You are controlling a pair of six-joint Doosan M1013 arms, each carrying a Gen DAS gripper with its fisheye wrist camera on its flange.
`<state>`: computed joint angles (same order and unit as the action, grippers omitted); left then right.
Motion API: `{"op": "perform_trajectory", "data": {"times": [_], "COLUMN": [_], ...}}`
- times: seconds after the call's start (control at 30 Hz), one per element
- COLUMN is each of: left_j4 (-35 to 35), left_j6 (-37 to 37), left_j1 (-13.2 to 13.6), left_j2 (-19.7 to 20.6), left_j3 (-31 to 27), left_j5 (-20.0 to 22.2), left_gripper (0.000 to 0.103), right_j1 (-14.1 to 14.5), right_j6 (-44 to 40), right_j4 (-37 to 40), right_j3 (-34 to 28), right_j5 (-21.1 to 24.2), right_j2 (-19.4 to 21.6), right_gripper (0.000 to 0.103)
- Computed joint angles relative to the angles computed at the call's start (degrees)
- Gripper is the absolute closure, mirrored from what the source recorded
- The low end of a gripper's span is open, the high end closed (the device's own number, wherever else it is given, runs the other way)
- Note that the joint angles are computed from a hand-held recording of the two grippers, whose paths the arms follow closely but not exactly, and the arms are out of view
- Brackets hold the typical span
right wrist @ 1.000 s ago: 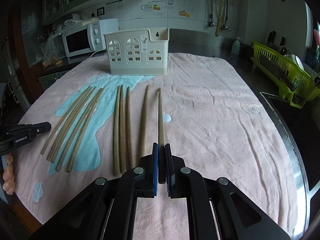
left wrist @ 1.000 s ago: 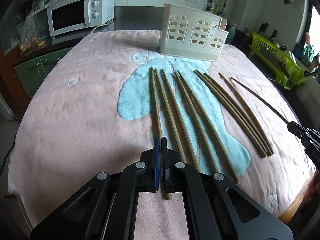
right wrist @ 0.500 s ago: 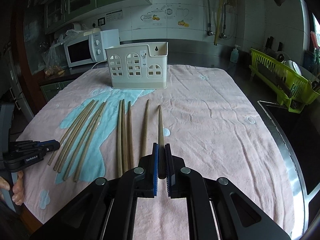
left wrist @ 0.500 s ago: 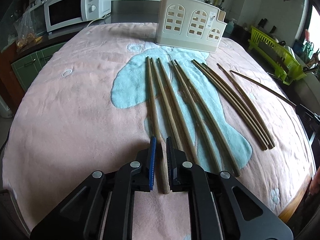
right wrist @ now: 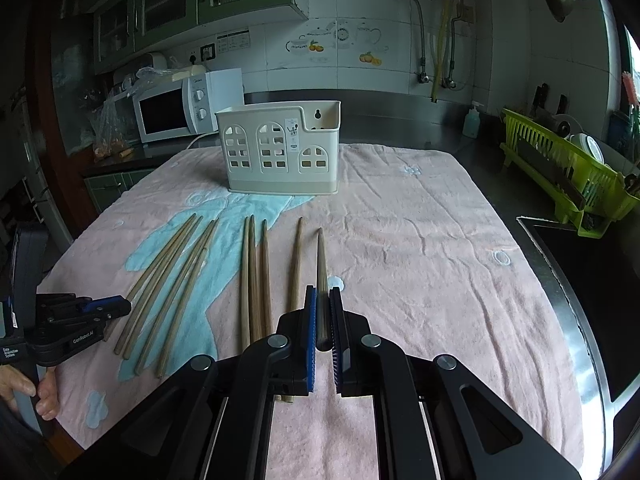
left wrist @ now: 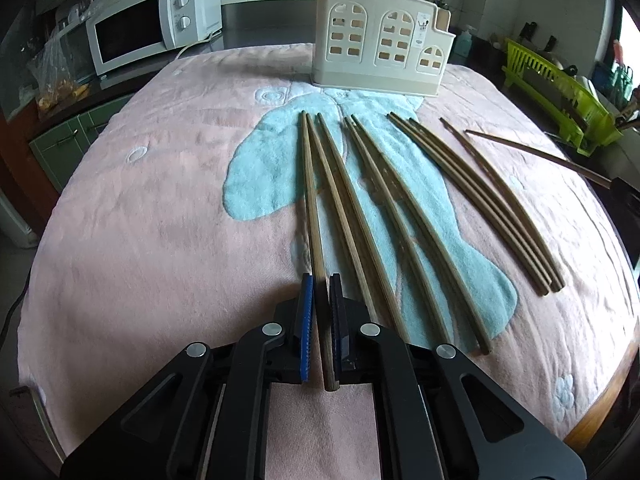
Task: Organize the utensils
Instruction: 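Lift the chopsticks and carry them toward the white holder with both tools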
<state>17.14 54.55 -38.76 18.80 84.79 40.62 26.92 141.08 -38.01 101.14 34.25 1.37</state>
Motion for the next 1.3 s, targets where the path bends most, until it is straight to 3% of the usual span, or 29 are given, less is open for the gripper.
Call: {"op": "perform_trajectory", "data": {"times": [0.5,0.63,0.93,1.1,1.3], "left_j4": [14.1,12.4,8.4,4.9,5.4], "left_j6": [-11.2,-9.9,-4.1,0.9,3.4], "left_j1": [0.2,1.2,2.5,3.2,3.2], "left_j2": [-3.5,-3.1,-2.0,-0.8,0.7], "left_j3": [0.8,-0.3,-5.2,-9.9,-16.1], "left_j5": [-10.2,-12.1,-11.9,-11.1,-11.6], "left_gripper": [0.098,0.098,0.098,0.098,0.098], "right_j1": [-1.9,-3.5,-6.2,-7.9,-9.4], "right_j6": [-3.5,-9.4,-23.8,-34.6,-45.2], "right_j4": [0.2,5.9,17.8,25.0,30.7], "right_j3": [-4.2,-6.2,-11.4,-16.6,-25.1], "right_j5": [-3.2,-4.0,-3.1,0.2,7.7], "right_j2": [0.2,1.0,2.3,3.3,6.3], "right_gripper": [0.097,0.097,0.097,0.097,0.097]}}
